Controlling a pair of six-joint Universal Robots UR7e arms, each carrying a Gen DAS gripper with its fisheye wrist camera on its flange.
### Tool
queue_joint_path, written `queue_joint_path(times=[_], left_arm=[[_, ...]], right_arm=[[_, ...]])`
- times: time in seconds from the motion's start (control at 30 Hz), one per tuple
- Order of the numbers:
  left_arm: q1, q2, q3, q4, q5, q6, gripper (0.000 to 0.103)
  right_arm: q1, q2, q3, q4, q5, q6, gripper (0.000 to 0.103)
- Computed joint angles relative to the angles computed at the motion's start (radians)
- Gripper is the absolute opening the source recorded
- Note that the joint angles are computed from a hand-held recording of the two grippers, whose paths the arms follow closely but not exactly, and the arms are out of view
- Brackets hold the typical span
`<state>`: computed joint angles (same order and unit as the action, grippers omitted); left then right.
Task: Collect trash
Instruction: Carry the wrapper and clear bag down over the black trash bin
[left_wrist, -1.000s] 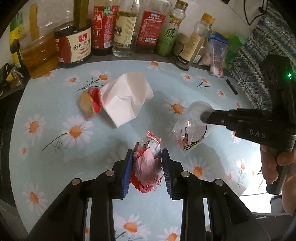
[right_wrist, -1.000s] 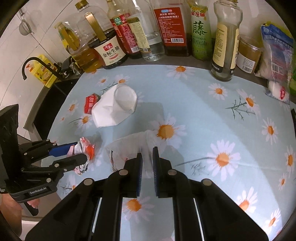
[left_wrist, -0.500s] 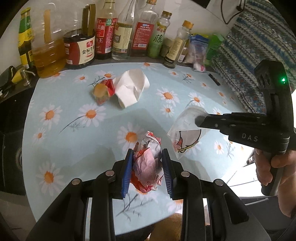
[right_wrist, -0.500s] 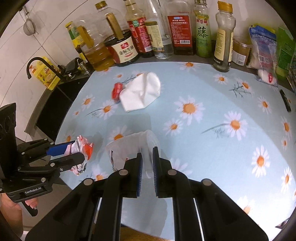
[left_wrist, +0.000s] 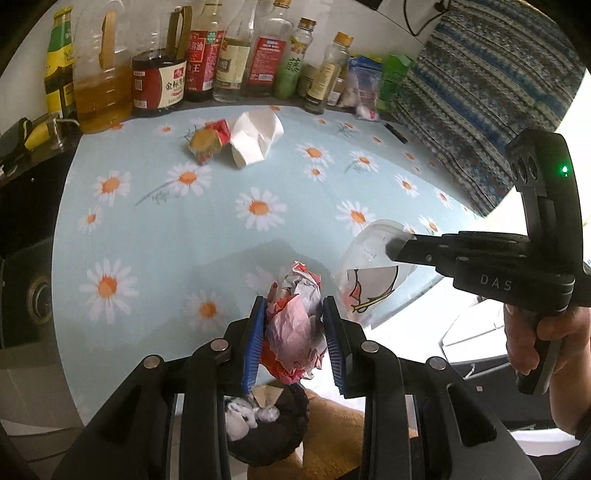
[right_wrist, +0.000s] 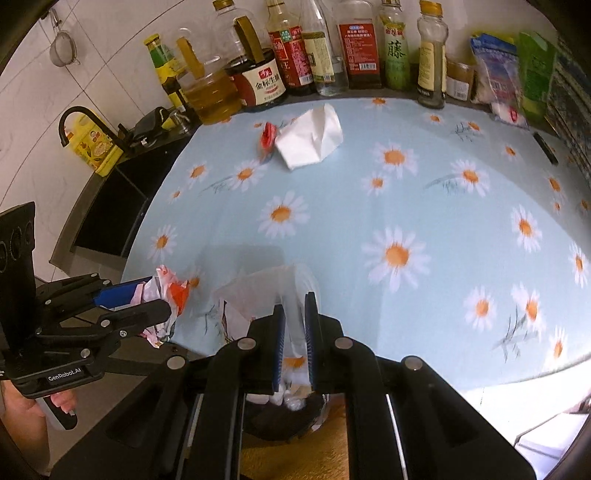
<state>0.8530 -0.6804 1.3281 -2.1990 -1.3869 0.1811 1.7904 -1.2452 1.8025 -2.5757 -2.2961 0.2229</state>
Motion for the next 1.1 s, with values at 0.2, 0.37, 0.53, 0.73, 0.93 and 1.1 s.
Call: queue_joint_path(times=[0.2,0.37,0.53,0.73,0.93,1.1], left_arm=[[0.012,-0.06,0.083,-0.009,-0.023,0.018,0.029],[0.025,-0.111,0.149,-0.028,-0.038,0.009,0.029],[0.037,-0.153,0.217,-0.036,-0.045,-0.017,0.029],[0.051,-0.18,0.278,-0.018,-0.037,-0.043,0.029],[0.07,-0.193,0.319,0.006,-0.023,-0.073,0.029],[0.083,-0.193,0.336,0.034,-0.013,-0.095,0.029]], right_arm=[[0.033,0.002,0.054,-0.025,-0.014,0.071,0.012],[0.052,0.002,0.091,-0.041,-0.007,0.118,0.012],[0.059,-0.001,0.13,-0.037,0.012,0.156,0.012],[0.049,0.003,0.17,-0.024,0.049,0.193,0.012],[0.035,0.015,0.197,-0.021,0.082,0.213,0.012],[0.02,0.028,0.211,-0.018,0.116,0.218,0.012]])
